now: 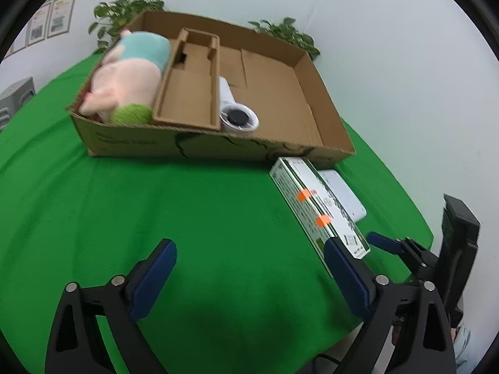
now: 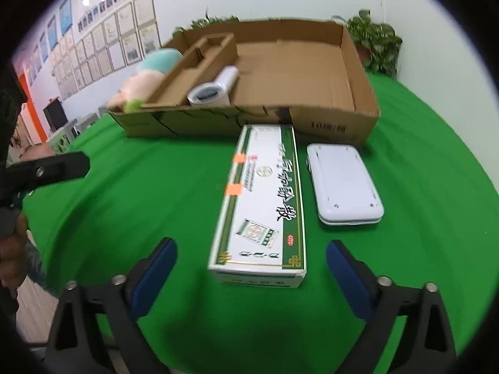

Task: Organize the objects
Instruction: 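Move the right gripper back toward the medicine box and power bank, then grasp the white-and-green medicine box across its width with the right gripper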

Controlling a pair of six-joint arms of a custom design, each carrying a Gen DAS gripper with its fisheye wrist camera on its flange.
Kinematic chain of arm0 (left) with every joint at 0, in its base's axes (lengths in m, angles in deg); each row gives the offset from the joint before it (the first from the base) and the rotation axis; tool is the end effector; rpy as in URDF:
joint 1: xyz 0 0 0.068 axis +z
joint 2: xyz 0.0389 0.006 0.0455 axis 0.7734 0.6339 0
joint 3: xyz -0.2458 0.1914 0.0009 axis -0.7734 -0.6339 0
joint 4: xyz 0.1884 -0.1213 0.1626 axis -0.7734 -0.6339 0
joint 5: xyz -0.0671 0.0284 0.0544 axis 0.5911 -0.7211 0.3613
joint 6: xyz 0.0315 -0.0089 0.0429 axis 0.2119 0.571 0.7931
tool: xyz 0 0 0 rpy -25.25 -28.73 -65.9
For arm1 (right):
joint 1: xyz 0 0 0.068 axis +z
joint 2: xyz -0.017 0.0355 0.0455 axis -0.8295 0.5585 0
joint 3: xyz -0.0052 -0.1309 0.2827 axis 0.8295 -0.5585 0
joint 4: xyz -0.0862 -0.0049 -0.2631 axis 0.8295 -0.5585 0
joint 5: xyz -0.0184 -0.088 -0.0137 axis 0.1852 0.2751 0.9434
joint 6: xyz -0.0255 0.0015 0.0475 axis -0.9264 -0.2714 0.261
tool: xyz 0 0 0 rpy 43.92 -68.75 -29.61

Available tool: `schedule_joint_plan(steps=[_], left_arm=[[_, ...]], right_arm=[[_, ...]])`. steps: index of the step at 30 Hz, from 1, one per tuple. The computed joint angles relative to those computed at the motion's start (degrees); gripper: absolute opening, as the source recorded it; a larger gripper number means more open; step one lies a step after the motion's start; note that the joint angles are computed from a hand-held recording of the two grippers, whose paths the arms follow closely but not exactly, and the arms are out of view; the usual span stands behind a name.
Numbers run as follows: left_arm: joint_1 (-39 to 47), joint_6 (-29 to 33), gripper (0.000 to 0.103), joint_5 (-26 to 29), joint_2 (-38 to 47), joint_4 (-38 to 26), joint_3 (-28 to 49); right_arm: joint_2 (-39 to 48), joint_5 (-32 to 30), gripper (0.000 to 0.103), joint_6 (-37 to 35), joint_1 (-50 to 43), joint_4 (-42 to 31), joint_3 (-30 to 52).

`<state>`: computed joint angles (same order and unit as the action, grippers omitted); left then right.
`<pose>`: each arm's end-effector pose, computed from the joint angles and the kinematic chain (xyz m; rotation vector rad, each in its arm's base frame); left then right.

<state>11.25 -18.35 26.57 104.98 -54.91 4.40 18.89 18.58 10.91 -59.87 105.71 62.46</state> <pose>0.2326 -0.1870 0.0908 0.0663 2.4009 -0.5186 0.2189 -0.0027 0.1080 -0.4104 2.3583 0.2519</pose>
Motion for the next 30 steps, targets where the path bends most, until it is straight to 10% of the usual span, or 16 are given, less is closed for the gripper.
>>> schedule_joint_plan(steps=[2,18,22,30], left_arm=[[0.01,-0.14,0.090,1.83,1.50,-0.19,1.20],[4.82,-8.14,0.082,24.41,12.78,11.10,2.82],[4.39,-9.85,0.076,26.33,15.25,12.79,4.01],[4.97,-11.49,0.067,27.24,17.82,14.14,5.64]], right_arm=[[2.92,2.95,0.063,0.31,1.59,0.59,0.89],[-5.64,-0.80,0.063,8.30,11.19,-1.31,-6.85],[-6.95,2.63,0.083,8.10,14.52,1.29,-8.58],[-4.74,18.11,0.063,7.19,26.10,7.06,-10.54]])
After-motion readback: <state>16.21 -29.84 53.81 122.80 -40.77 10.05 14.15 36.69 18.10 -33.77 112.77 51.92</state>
